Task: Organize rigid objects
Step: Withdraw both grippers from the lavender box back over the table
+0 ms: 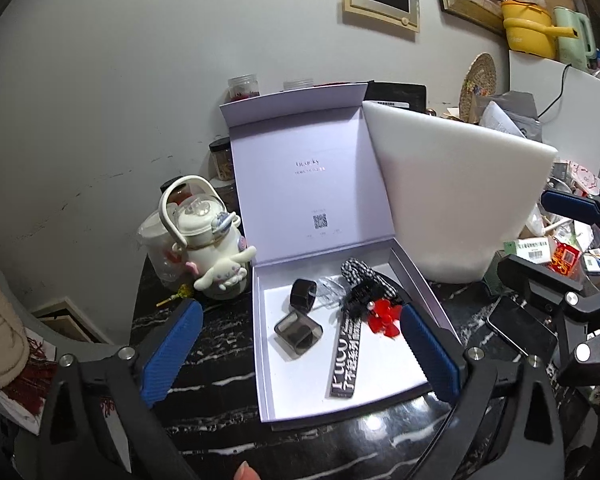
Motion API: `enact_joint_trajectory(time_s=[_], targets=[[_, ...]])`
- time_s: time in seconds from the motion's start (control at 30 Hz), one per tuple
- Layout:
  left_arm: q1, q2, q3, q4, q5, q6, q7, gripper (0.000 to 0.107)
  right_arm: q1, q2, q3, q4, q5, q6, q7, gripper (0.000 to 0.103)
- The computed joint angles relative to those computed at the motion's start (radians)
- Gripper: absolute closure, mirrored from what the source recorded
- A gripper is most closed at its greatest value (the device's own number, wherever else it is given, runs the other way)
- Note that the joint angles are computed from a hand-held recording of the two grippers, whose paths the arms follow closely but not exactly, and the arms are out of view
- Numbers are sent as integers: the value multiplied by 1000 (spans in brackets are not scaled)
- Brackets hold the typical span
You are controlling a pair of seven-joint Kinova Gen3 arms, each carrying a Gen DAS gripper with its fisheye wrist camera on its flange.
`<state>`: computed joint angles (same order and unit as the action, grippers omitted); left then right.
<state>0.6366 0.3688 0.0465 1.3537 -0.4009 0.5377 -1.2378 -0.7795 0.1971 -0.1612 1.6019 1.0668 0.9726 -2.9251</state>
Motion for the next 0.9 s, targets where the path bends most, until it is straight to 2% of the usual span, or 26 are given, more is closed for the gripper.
enact_joint_trajectory(time_s=[0.23, 0.43, 0.63, 0.9], targets=[[13, -51, 6, 76, -12, -11, 29, 7, -34, -13, -23, 21, 14, 57, -47, 3], [50, -85, -12, 134, -92, -1, 131, 7, -74, -13, -45, 39, 38, 116, -113, 2], [30, -101, 22, 177, -109, 23, 171, 7, -87, -19, -61, 65, 22, 112, -166, 2], [42, -110, 28, 237, -169, 38, 245, 7, -113, -6, -71, 85, 16, 137, -206, 2]])
